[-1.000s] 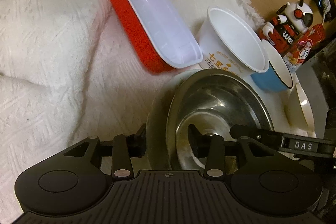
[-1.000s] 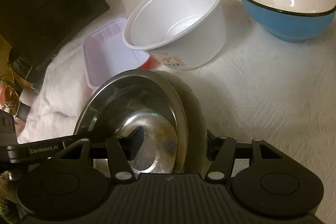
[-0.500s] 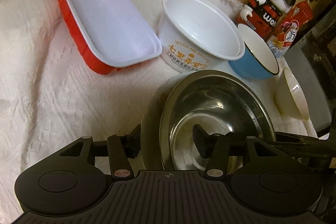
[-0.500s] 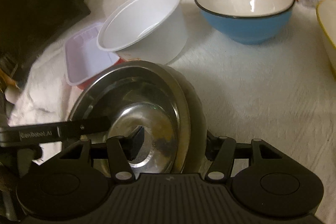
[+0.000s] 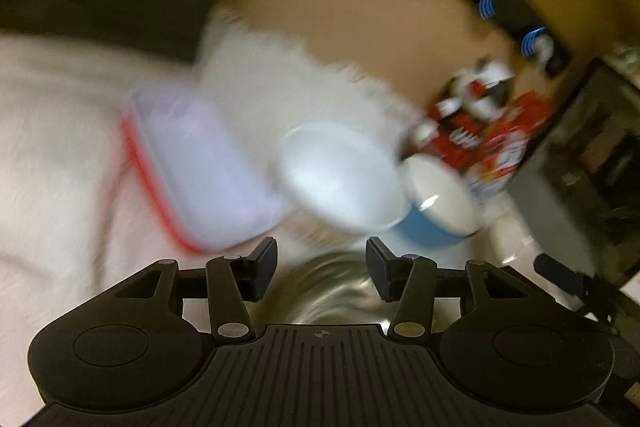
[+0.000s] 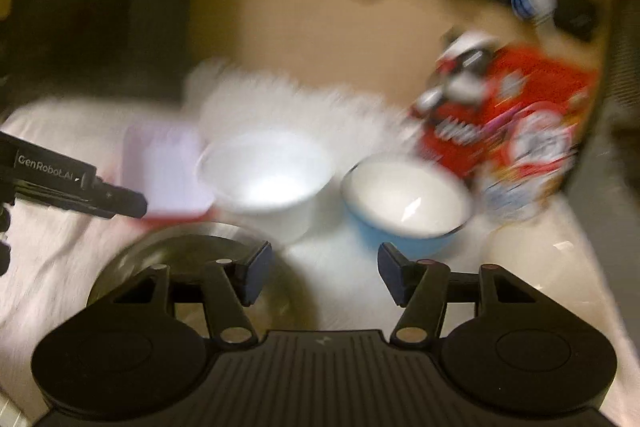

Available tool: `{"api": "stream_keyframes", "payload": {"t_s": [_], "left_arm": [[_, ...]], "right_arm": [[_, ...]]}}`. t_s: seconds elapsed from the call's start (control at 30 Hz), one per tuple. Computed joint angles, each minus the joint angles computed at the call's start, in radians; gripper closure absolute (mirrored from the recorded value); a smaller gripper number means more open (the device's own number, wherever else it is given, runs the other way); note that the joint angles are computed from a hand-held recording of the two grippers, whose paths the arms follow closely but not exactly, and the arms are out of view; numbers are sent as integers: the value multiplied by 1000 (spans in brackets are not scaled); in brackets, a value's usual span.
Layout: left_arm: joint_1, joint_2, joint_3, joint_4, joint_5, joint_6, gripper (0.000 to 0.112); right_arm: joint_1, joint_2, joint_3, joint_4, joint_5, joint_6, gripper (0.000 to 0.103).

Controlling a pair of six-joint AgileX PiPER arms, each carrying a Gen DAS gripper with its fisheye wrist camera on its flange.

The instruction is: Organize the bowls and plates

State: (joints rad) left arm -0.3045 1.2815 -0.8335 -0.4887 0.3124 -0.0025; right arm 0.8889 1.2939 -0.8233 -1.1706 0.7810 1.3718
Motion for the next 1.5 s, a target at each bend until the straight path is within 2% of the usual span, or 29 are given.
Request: {"api": "stream_keyframes", "payload": {"t_s": [0.07,0.1,0.17,0.23,0.3,0.37,0.47,0.53,0.7,0.77,0.87,1.0,1.1,1.23,1.3,1.37,1.43,1.5], "left_arm": [[-31,26,-12,-164,-28,150,59],[-46,50,-30,-263,-21,236,59],[-87,88,-65,-340,-6,301,59],[-149,113,-99,-285,-22,238,59],[-206,148,-146,-221,-18,168,59],[-261,204,-218,-105,9,34,59],[-310,312,-352,-38,83,-53,59],[-352,387,-447,43,103,-156,59],[-434,579,-681,289,139,-511,59],[-454,661,-787,362,184,-610,59],[-479,785,-981,466,304,-728,59],[-502,894,-1129,587,395,-865,59],[-499,947,-1184,564,405,-879,59],[-494,950,-1153,466,360,-813,60],[-493,984,-1208,455,406,-783,63],[-485,1020,-1259,423,433,-764,74],[-476,1050,-1303,384,450,-762,78],[-475,1063,-1318,384,452,-776,78]], "right_arm": [[80,-46,29,-88,147,124,34],[93,-51,23,-87,183,127,34],[48,-94,9,-11,158,11,34],[-57,-150,-25,144,92,-187,34],[-162,-215,-16,247,25,-317,34],[-313,-279,13,379,-86,-517,34],[-525,-329,44,620,-174,-817,34],[-700,-332,59,795,-225,-1017,34],[-1111,-216,38,1245,-305,-1517,34],[-1199,-154,27,1399,-333,-1698,35],[-1258,-58,1,1587,-356,-1934,42],[-1257,37,-46,1613,-370,-1990,43],[-1244,90,-69,1608,-393,-2023,43],[-1230,178,-110,1569,-437,-2025,47],[-1225,214,-122,1571,-462,-2032,47],[-1217,242,-135,1544,-482,-2022,52],[-1230,272,-176,1551,-430,-2007,53],[-1259,302,-214,1658,-365,-2112,53]]}}
